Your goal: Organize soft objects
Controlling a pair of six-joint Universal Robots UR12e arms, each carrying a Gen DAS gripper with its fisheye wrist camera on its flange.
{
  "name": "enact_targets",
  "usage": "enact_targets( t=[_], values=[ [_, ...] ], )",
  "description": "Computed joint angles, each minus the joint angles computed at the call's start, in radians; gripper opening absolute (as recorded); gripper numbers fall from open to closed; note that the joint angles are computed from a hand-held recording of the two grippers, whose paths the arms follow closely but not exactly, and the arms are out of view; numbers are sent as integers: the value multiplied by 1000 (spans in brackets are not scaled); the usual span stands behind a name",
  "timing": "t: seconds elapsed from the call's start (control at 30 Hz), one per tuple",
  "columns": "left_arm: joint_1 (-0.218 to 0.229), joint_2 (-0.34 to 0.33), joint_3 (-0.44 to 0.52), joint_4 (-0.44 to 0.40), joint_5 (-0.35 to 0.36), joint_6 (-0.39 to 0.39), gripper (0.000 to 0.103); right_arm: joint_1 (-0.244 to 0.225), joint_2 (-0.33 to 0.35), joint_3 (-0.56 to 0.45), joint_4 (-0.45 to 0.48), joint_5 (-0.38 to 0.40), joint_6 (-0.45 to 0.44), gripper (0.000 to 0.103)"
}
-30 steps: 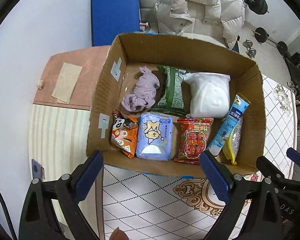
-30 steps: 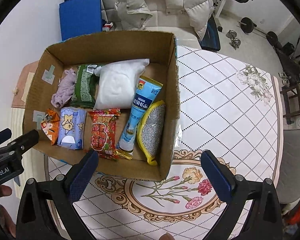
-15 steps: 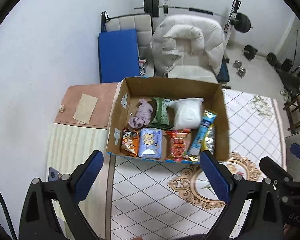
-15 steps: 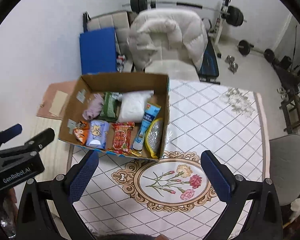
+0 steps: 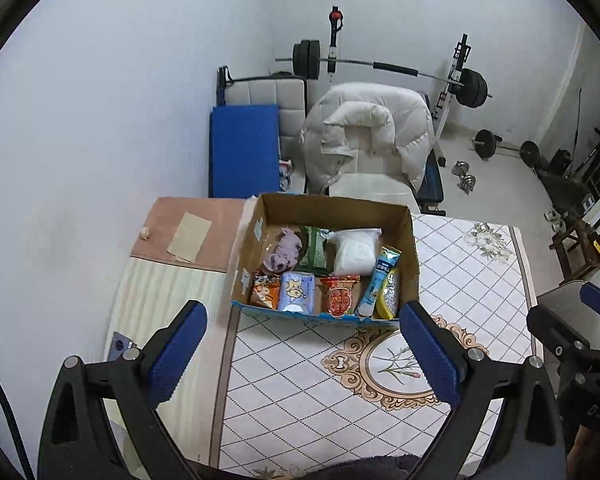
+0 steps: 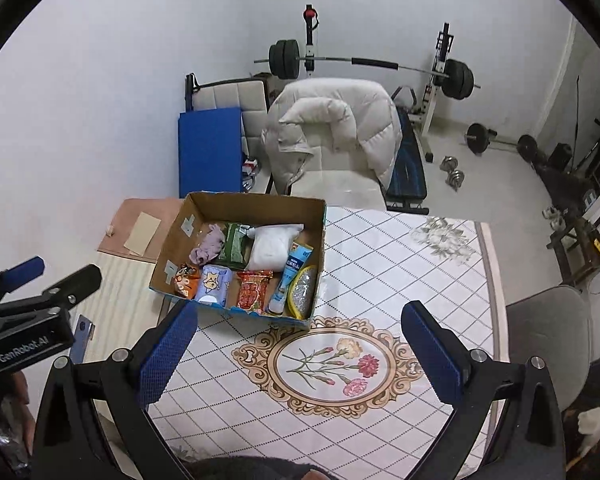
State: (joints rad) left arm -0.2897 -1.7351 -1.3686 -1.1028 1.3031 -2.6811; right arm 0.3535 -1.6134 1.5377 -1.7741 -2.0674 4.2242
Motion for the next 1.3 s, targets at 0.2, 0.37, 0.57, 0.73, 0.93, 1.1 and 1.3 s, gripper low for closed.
enact_targets(
  t=[0.2,0.37,0.57,0.73,0.93,1.1,1.3],
  values=[
    [17,28,-15,-5,-18,7,99,28,-8,-20,34,-9,22,103],
    [24,41,-26,1,-34,3,99,42,-10,-26,54,-24,37,103],
    [23,53,-49,42,-29,-8,103,48,-7,-27,66,-60,65,103],
    [25,55,-58,62,-34,-21,103,56,1,-35,87,-97,84,103],
    [22,60,-65,73,-31,-22,103,65,6,-44,97,-123,87,103],
    [24,68,-69,73,-45,-14,103,69,5,-47,110,-128,91,103],
    [21,71,-72,74,-45,-13,103,74,7,-54,134,-145,104,103]
  ],
)
